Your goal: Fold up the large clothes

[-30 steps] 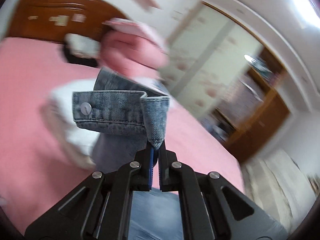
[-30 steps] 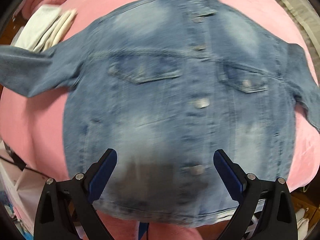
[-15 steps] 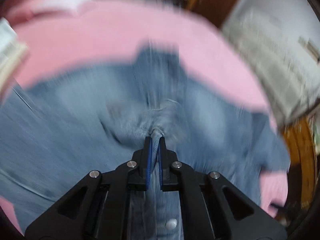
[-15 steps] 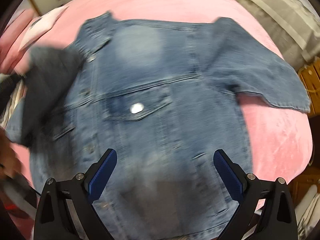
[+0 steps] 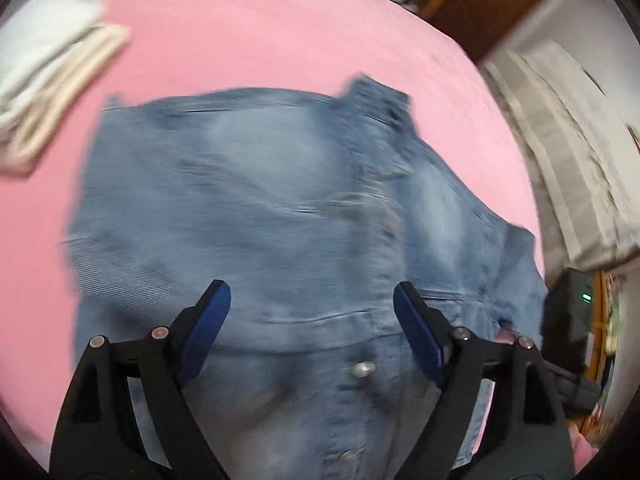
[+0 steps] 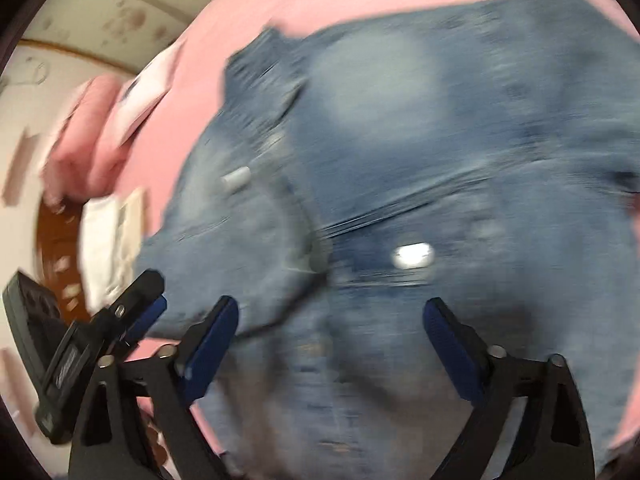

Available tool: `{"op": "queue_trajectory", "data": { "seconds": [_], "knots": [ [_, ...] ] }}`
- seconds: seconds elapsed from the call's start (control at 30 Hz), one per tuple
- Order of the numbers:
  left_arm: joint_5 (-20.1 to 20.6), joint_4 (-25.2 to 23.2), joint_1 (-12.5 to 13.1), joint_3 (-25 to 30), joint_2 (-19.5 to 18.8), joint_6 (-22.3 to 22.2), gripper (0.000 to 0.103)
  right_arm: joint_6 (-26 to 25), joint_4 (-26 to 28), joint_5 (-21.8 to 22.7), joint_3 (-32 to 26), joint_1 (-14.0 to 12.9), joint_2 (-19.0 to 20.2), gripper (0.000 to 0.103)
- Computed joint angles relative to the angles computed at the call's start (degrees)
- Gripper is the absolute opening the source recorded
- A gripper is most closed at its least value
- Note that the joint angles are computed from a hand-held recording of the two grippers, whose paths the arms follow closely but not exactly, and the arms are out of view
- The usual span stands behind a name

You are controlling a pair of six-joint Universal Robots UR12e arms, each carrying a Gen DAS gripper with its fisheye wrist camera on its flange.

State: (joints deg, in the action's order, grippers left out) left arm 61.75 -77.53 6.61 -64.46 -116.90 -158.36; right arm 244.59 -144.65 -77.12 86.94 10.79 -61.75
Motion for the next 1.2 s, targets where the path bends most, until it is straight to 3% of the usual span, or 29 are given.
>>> {"op": "queue_trajectory", "data": {
  "seconds": [0.1,0.17,0.23,0.3,0.37,0.47,0.5,0.57,0.7,0.8,0.87,1.0,1.07,1.2],
  "knots": [
    [3.6,1.1,2.1,0.0,0.8,-3.0,0.082,-2.0,4.7,4.8,-4.3,-0.2,3.4,0.079],
    [6.0,2.6,3.2,-1.0,1.5,-4.5,0.082,-1.8,8.7,5.1,-6.5,0.0,4.8,0.070],
    [10.0,3.2,3.9,-1.7,2.2,-4.3,0.082,-0.3,10.0,3.5,-7.4,0.2,5.4,0.052],
    [15.5,4.3,3.8,-2.3,2.1,-2.8,0.082,1.1,10.2,1.5,-7.6,0.4,5.5,0.016],
    [22.4,6.6,3.4,-4.0,1.9,0.4,0.082,1.9,8.0,0.6,-6.9,0.3,5.3,0.013],
    [28.0,9.7,2.7,-5.9,1.3,5.9,0.081,-2.3,5.5,-2.6,-7.1,0.5,4.6,0.011],
    [28.7,10.8,2.6,-6.4,1.0,7.2,0.080,-4.6,4.8,-4.1,-7.4,0.6,4.1,0.011],
    [29.3,13.3,2.5,-7.4,0.5,8.2,0.066,-8.7,3.1,-7.1,-7.9,0.8,3.3,0.011],
    [30.1,14.1,2.6,-6.7,-1.1,5.8,0.030,-14.4,0.6,-14.0,-9.2,1.3,1.7,0.011],
    [27.8,9.0,3.4,-4.4,-2.2,2.1,0.027,-15.2,0.9,-20.6,-9.5,1.6,0.2,0.011],
    [27.1,7.7,3.7,-4.4,-2.3,1.4,0.026,-13.9,3.7,-23.3,-8.6,1.5,-1.3,0.011],
    [28.5,9.5,3.9,-6.2,-1.4,3.1,0.025,-7.6,8.0,-21.9,-3.8,1.0,-3.6,0.011],
    [28.3,8.8,4.4,-6.3,-1.4,3.3,0.025,-5.7,12.6,-21.6,-2.4,1.2,-4.2,0.011],
    [28.1,6.8,5.2,-5.5,-1.5,5.2,0.025,-1.6,21.6,-20.2,-3.1,1.5,-1.9,0.012]
  ]
}}
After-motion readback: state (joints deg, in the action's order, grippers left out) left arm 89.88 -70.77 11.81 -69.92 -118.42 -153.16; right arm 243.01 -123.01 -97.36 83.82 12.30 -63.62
